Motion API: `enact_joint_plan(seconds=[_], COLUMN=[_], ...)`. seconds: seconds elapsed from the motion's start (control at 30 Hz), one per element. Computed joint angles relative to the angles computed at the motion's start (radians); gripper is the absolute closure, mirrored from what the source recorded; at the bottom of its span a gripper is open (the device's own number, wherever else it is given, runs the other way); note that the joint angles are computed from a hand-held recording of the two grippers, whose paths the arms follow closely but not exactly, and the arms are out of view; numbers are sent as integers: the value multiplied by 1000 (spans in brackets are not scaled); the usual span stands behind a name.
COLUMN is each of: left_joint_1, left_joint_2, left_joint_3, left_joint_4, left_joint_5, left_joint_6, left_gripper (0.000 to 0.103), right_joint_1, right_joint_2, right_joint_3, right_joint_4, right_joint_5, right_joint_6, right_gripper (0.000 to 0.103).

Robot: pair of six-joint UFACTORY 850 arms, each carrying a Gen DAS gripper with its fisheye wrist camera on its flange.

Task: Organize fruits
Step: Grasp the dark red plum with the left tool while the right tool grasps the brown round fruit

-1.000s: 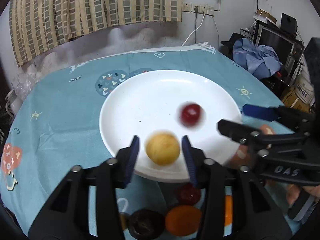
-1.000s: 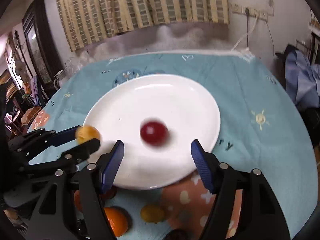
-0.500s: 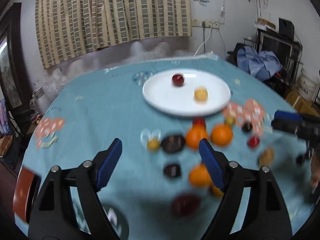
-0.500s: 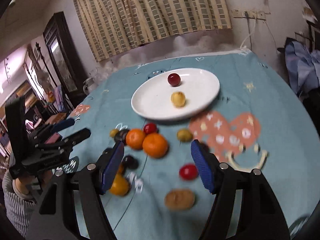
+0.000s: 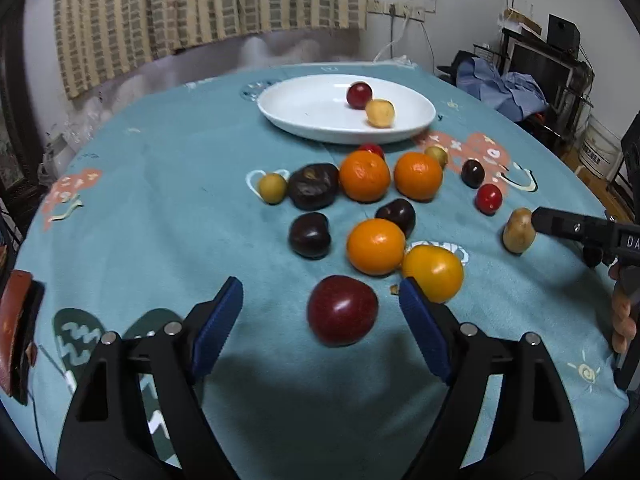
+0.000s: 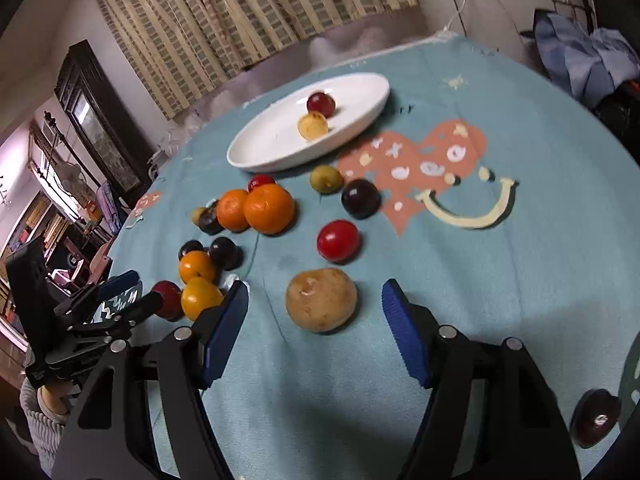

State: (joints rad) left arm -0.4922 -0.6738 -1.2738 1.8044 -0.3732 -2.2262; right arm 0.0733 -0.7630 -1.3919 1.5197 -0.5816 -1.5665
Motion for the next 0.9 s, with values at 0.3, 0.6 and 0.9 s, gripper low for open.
enact_joint_plan(seconds=[0.3,0.6,0.9], left_joint_1=[47,42,50], left_joint_2=[-53,-54,-44], left_joint_3=[-64,-64,-47], left_joint_4=[-167,-205,-107], left_joint_5=[142,113,134], left_joint_6=[130,156,45], left_gripper=[43,63,63], right_joint_1=[6,19,43], right_joint_2=[-34,-54,-61], right_joint_3=[-43,-78,-97], right_joint_4=[-135,-178,-241], right_joint_5=[-10,-7,20], right_joint_6=[140,173,131], right_gripper=[34,44,61])
